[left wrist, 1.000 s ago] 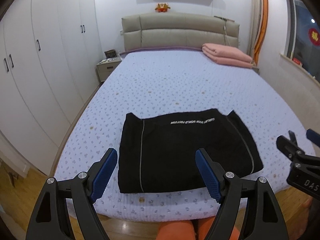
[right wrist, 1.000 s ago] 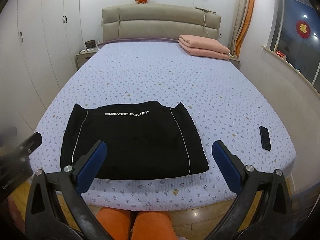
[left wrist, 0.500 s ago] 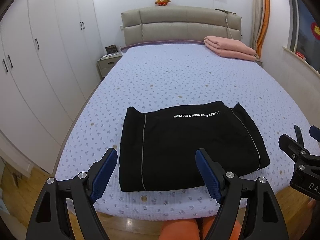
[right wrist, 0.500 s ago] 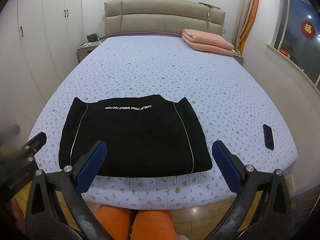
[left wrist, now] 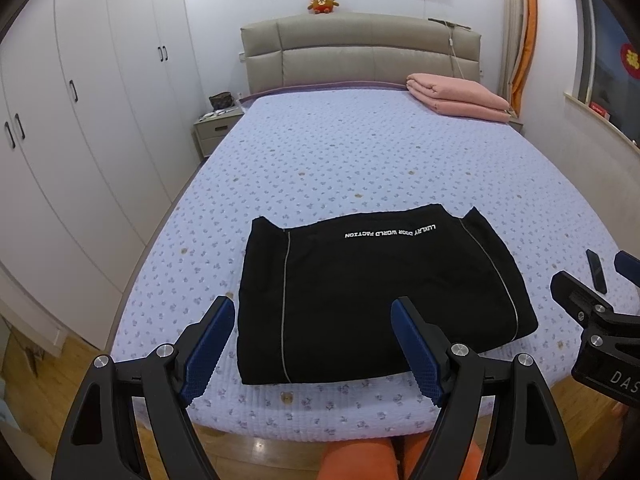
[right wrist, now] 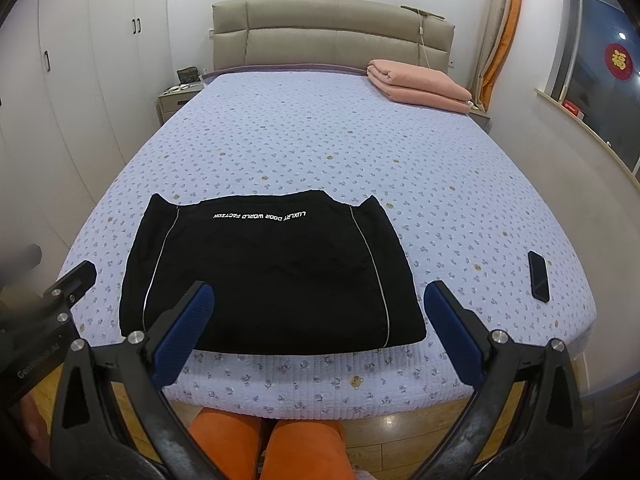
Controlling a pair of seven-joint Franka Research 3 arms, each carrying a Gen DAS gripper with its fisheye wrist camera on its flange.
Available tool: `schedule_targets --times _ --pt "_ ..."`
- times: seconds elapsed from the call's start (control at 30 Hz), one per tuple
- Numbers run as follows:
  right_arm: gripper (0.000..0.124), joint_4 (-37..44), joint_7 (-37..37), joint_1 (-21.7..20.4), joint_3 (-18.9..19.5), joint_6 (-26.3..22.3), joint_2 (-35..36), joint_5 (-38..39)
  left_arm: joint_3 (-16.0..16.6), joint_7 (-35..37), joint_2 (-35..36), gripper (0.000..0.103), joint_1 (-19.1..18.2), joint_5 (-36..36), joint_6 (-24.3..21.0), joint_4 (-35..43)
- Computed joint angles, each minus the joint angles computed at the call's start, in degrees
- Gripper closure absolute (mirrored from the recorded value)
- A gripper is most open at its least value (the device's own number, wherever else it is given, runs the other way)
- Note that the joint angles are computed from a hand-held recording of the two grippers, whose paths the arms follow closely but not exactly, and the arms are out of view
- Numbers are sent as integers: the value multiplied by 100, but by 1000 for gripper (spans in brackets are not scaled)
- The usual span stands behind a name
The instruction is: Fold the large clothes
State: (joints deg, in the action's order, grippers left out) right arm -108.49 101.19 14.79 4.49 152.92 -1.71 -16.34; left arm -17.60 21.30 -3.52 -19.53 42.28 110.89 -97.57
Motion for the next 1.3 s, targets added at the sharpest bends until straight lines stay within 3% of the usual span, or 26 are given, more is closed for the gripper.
schedule_targets --times 1.3 --pt "21 19 -174 20 -31 -142 48 351 16 121 -82 21 60 -155 81 -113"
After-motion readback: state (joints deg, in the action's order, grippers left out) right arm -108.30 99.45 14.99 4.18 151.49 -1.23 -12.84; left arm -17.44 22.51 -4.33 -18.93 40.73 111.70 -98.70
